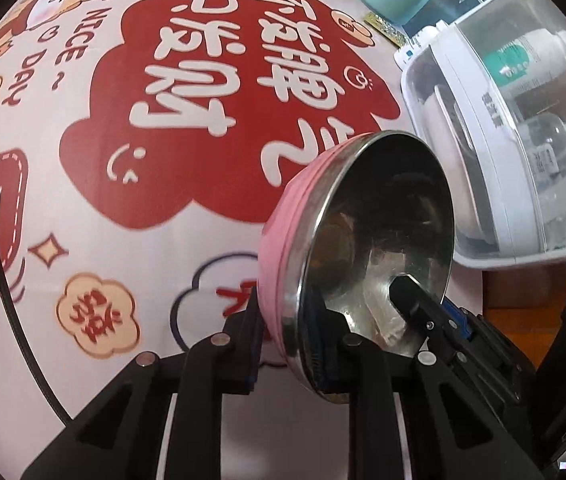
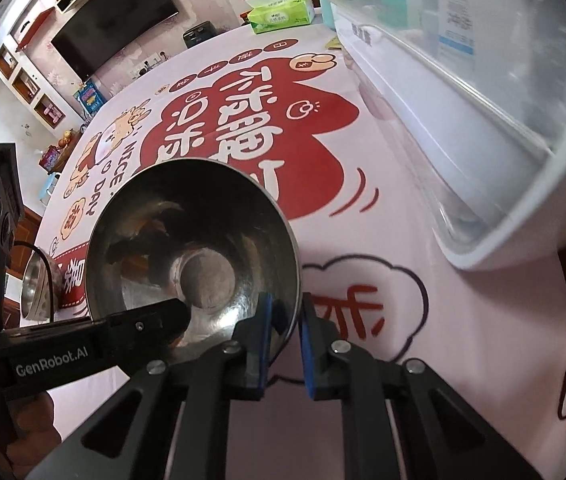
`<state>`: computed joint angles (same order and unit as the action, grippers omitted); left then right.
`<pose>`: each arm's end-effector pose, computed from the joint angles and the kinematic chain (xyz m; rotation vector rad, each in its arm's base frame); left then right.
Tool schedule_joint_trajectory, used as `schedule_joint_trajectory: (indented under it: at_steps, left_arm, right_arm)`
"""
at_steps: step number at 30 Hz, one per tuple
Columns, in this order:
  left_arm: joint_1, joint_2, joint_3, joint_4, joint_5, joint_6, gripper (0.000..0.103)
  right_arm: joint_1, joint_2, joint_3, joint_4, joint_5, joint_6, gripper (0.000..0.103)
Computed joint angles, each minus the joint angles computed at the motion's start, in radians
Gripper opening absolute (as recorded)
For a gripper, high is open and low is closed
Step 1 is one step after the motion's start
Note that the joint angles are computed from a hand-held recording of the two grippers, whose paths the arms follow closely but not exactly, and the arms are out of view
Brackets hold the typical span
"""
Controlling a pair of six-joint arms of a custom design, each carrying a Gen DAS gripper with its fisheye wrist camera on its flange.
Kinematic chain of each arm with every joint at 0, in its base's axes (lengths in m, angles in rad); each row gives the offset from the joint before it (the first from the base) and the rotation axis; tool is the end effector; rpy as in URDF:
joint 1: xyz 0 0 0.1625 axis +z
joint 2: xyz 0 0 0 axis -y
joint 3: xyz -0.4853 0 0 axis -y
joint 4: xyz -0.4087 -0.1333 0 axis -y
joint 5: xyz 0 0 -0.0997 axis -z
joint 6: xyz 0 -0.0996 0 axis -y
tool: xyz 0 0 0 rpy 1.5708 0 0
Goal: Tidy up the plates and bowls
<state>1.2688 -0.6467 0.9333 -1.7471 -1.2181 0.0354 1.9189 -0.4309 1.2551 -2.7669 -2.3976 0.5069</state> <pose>-0.0981 -0.8787 0.2355 0.4931 2.7325 0.0862 0.3416 -0.7653 0.0386 -0.3881 -2.3788 0.8481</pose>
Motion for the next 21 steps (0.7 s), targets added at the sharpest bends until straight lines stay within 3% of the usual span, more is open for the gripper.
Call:
schedule_joint_trajectory:
  at_steps: [5,21]
  left_arm:
    - [-0.008,-0.047,0.066,-0.012,0.007,-0.001,0.019]
    - [-0.057,-0.205,0.265,-0.116,0.0,0.019,0.02]
  right_arm:
    - [0.015,-0.014,0.029,-0.004,-0.003,0.025,0.012]
    - [0.09,-0.055,0.115,-0.128,-0.052,-0.005,0.012]
